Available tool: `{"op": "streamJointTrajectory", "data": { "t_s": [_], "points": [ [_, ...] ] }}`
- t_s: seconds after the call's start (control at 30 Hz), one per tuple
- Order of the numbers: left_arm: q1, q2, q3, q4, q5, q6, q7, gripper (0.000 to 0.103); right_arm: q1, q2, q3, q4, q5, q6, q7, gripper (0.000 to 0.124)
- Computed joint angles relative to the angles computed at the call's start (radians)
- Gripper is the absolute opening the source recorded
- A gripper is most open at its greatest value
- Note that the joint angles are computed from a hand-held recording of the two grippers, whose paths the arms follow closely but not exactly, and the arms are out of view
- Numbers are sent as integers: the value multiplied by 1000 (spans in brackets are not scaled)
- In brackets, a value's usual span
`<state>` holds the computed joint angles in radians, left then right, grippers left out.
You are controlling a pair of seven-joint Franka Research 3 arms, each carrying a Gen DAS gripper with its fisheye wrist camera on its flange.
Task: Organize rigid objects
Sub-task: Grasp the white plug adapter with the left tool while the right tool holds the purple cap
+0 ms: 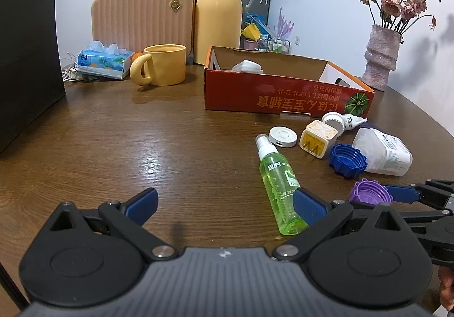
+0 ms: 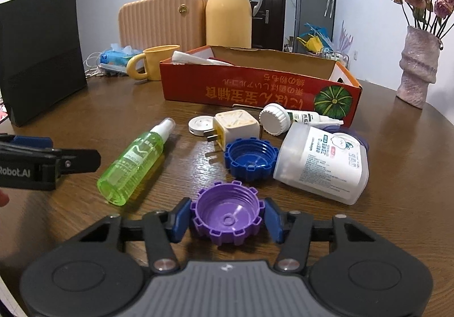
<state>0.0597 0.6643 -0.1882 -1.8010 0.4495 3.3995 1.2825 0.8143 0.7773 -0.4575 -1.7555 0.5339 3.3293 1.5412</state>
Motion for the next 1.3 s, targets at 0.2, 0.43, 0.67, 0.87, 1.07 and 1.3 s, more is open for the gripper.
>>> {"op": "streamJointTrajectory", "data": {
  "t_s": [0.2, 0.43, 0.67, 0.87, 1.07, 1.3],
  "points": [
    [3, 3, -8, 6, 6, -10, 3, 103, -30, -11, 37, -9, 12, 27, -12, 53],
    [-19, 5, 2, 19, -3, -27, 13, 103, -46, -27, 66, -32, 76, 88, -66, 53],
    [-36, 12, -3, 44, -5, -41, 34, 103, -65, -48, 102, -58, 159, 149, -145, 53],
    [-40, 27, -27, 72, 3, -51, 57, 103, -80, -69, 129, -83, 232, 204, -216, 53],
    [-67, 45, -29, 113, -5, -79, 82, 103, -127, -89, 183, -100, 284, 249, -278, 53],
    [-99, 76, -29, 176, -15, -104, 119, 103, -205, -109, 267, -114, 322, 303, -343, 53]
  ]
}}
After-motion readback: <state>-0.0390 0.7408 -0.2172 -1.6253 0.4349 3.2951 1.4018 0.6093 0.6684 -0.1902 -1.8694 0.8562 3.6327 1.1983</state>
